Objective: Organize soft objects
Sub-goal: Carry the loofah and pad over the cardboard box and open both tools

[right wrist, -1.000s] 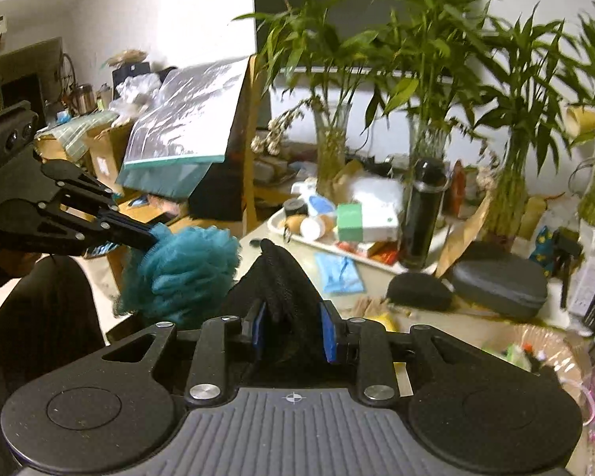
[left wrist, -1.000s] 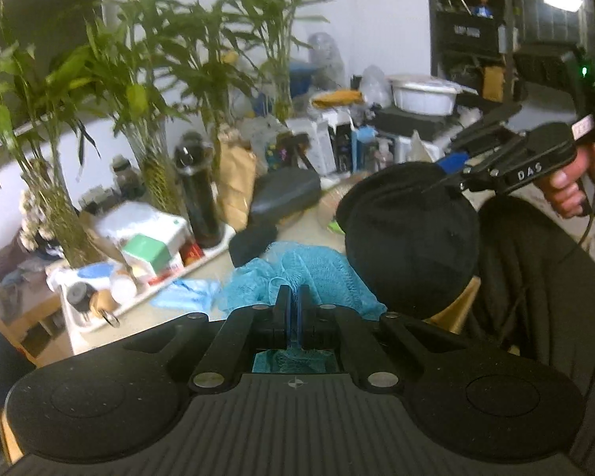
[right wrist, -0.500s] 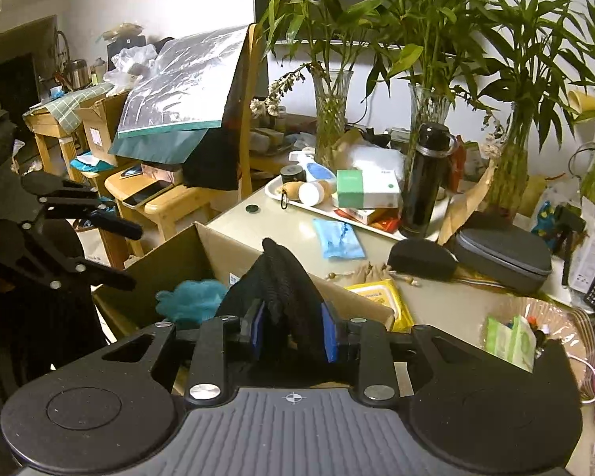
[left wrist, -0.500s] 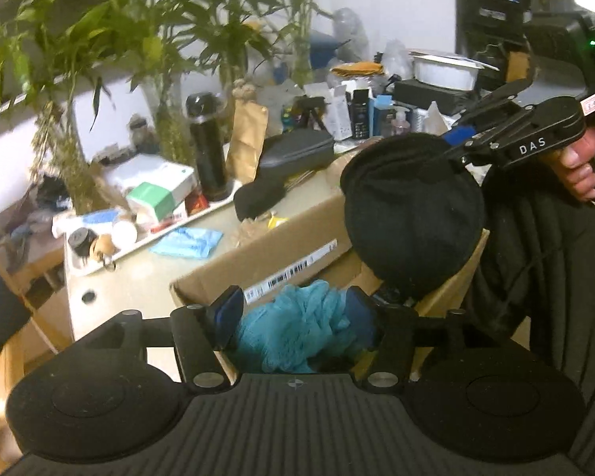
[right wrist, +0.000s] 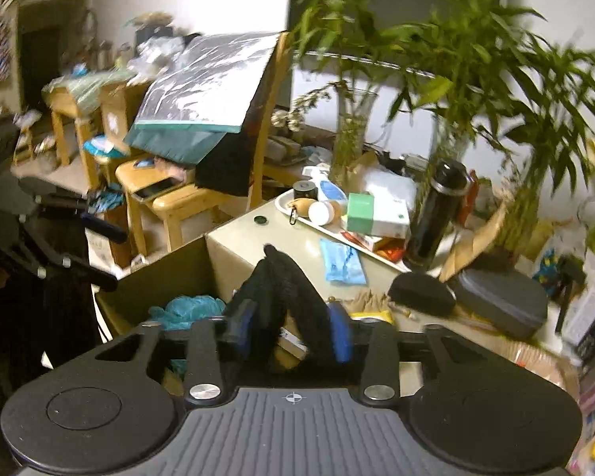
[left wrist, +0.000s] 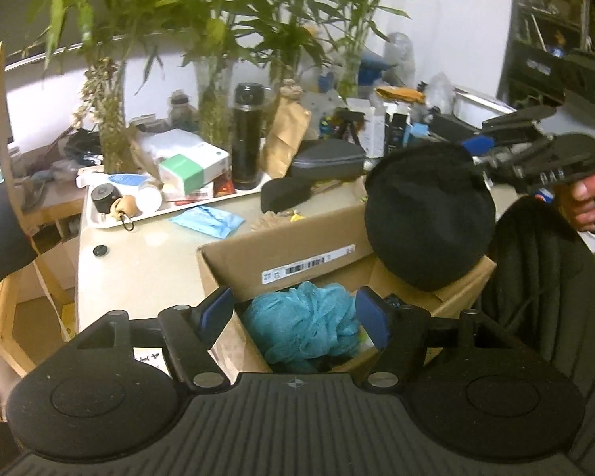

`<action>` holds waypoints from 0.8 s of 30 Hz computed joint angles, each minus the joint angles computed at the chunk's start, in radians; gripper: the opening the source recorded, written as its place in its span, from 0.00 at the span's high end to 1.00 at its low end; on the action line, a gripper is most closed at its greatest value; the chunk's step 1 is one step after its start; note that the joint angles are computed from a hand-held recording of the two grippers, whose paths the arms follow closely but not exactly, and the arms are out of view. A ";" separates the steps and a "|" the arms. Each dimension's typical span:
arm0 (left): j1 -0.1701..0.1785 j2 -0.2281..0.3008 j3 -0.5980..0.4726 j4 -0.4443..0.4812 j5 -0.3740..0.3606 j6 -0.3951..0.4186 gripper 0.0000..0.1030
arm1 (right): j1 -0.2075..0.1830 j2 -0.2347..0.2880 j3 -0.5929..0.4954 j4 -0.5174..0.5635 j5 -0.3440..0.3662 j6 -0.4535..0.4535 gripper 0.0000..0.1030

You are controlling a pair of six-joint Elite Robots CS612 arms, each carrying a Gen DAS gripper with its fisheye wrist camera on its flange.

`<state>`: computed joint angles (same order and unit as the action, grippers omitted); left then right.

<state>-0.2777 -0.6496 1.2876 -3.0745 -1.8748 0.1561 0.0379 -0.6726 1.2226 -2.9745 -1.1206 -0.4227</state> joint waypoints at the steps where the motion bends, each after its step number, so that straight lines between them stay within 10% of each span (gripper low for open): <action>1: 0.000 0.000 0.000 -0.001 0.004 -0.005 0.34 | 0.003 0.001 -0.005 0.016 -0.007 -0.025 0.34; 6: -0.002 -0.002 0.003 -0.003 0.039 -0.028 0.34 | 0.013 0.014 -0.017 0.052 -0.038 -0.049 0.00; 24: -0.007 -0.002 -0.032 0.109 0.126 -0.142 0.34 | 0.005 -0.004 0.013 0.111 -0.082 0.102 0.00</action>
